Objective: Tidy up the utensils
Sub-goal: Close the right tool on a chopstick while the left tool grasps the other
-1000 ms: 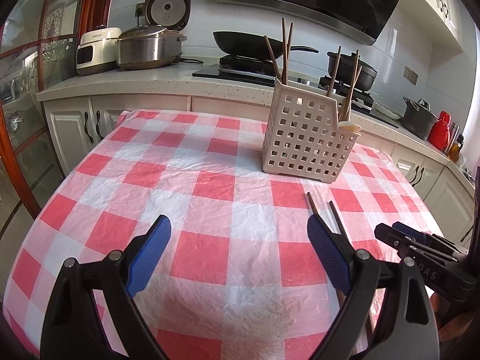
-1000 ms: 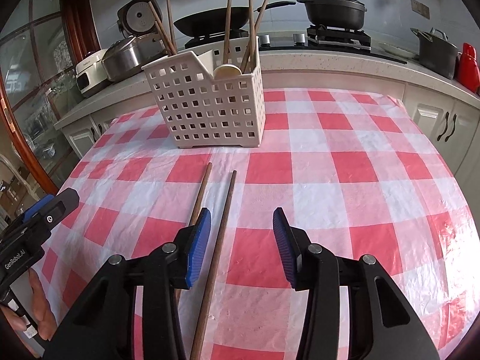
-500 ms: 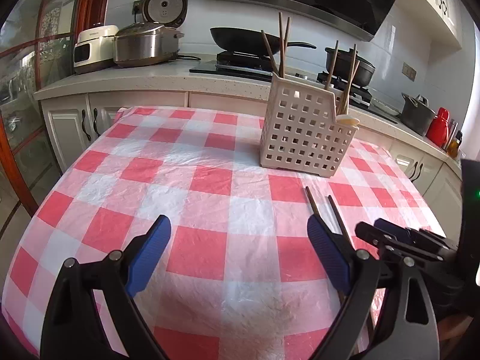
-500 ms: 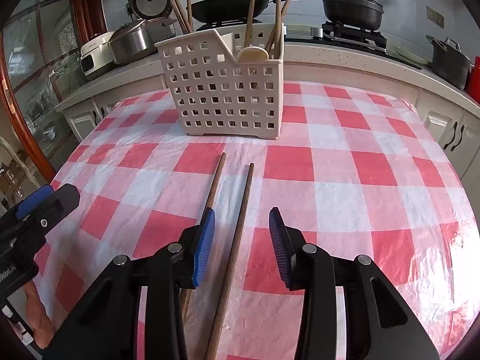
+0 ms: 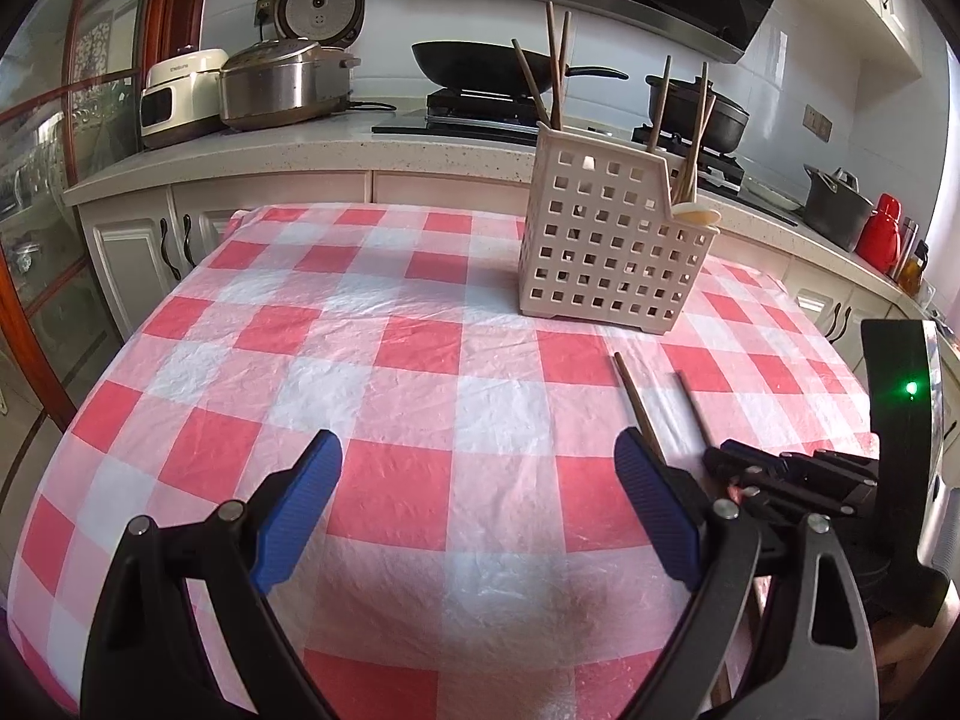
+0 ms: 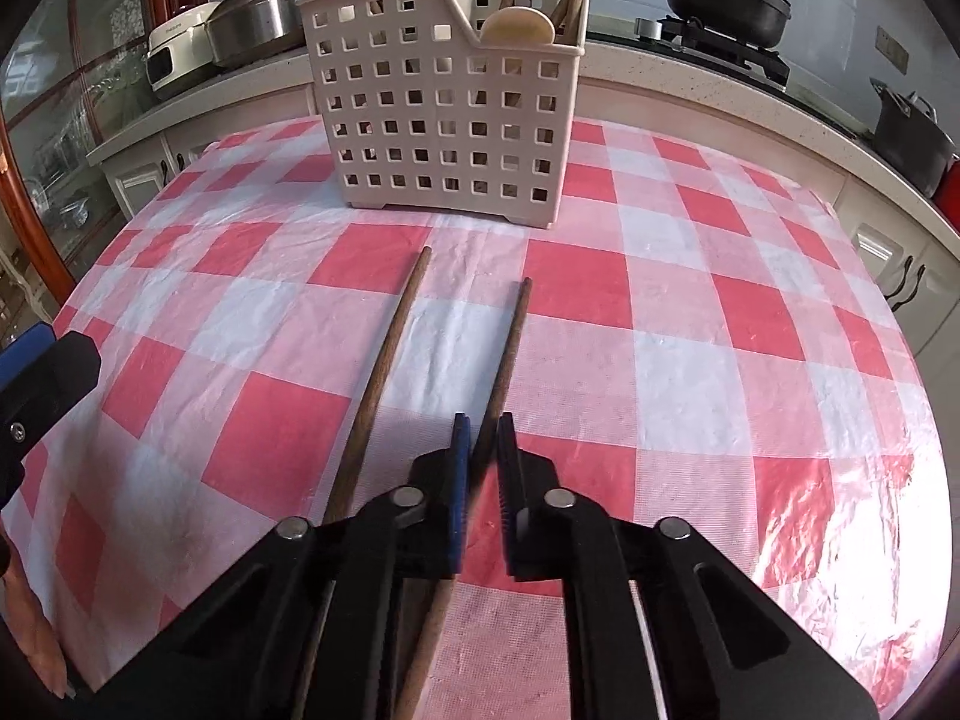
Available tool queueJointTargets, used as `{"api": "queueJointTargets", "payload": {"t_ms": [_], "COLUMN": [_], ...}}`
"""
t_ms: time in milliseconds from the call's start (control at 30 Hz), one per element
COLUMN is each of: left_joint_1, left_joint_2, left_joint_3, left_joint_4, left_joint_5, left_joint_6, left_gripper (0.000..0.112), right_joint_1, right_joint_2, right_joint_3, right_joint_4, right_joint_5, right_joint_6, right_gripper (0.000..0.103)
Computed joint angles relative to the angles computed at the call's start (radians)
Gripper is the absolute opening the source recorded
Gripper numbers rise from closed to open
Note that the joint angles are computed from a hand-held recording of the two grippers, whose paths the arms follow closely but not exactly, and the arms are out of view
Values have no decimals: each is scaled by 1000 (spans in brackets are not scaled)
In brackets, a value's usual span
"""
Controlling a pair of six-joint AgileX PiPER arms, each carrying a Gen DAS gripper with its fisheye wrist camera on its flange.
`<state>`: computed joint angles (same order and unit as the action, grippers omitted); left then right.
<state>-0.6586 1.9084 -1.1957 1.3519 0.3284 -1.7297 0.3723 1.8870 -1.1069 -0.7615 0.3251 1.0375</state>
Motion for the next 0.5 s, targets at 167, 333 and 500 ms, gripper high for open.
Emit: {"api": "queueJointTargets", "payload": {"t_ms": [167,333,500], "left_joint_1": [-21,-50,-71], "left_joint_2": [15,46,101], "left_joint_3": [-25,-75,-190], "left_joint_4": [-49,-137,-359], "left_joint_5": [33,71,96], "left_joint_6": [64,166,423], "left_gripper": [89,89,89], "right_joint_1": [-49,-108,-165], "right_joint_2": [-43,-100,-138], "right_joint_3": [70,143,197], "right_joint_4": [40,70,239], "right_joint_5": [-76,-152,-223], "right_joint_6": [-21,-44,-214], "right_gripper": [7,7,7]}}
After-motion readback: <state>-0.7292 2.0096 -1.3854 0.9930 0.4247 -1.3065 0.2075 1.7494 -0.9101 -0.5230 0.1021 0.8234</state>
